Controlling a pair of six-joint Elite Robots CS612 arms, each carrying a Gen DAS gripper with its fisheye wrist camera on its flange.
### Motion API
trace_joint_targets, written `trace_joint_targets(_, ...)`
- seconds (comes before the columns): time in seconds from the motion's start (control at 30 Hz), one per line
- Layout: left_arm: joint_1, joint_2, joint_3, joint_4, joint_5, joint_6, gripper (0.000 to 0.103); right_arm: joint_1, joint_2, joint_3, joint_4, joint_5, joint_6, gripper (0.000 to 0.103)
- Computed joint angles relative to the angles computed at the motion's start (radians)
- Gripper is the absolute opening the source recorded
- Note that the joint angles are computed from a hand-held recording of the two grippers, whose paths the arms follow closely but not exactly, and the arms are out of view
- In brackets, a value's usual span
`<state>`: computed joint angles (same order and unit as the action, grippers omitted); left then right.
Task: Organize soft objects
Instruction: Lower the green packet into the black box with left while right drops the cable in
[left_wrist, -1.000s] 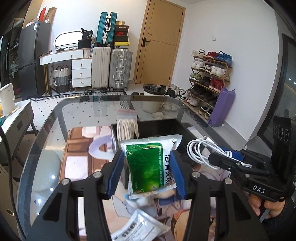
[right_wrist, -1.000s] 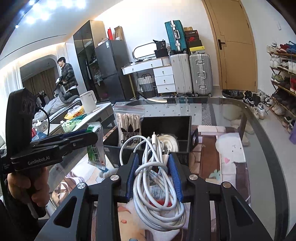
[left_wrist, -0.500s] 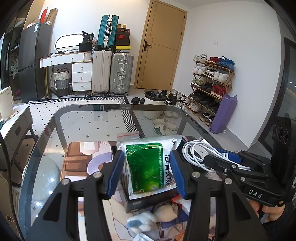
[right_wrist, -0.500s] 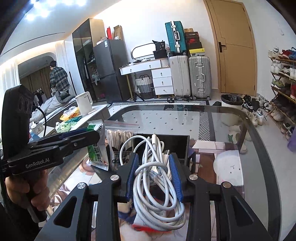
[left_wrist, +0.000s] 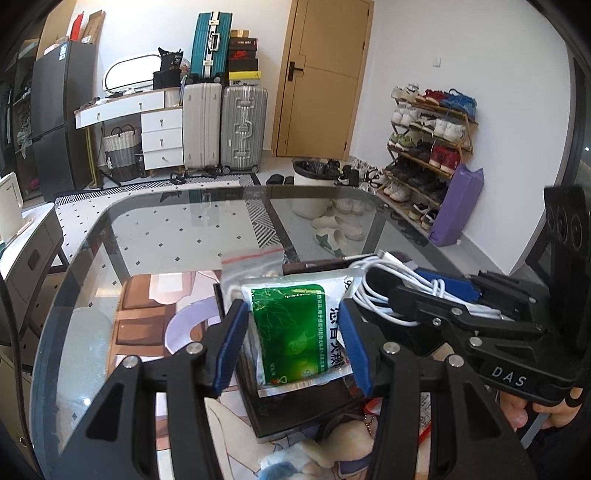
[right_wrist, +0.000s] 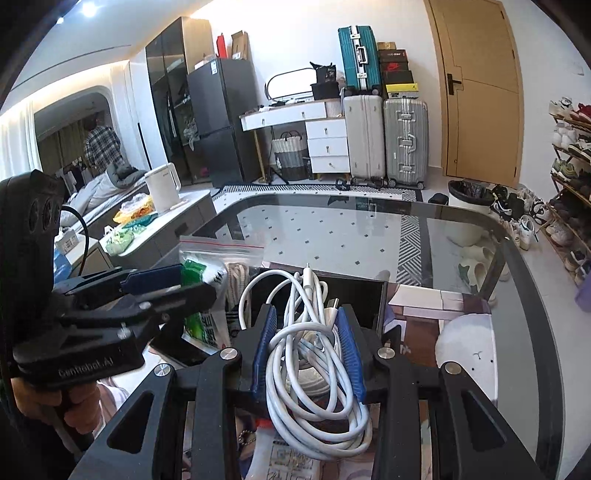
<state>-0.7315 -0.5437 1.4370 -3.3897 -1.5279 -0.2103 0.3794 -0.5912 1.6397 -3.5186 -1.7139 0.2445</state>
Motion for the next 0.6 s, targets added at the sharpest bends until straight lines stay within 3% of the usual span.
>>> trace_joint_targets(0.33, -0.004, 0.022, -0.033, 0.068, 0.018, 0.048, 0.050, -0.010, 0.028, -0.044, 0.069, -0.002, -0.017, 0.035)
trace_joint_targets(0.6, -0.019, 0.020, -0.024, 0.081, 0.078, 0.121, 0.050, -0.008, 0.039, -0.064, 0.114, -0.003, -0.033, 0.035)
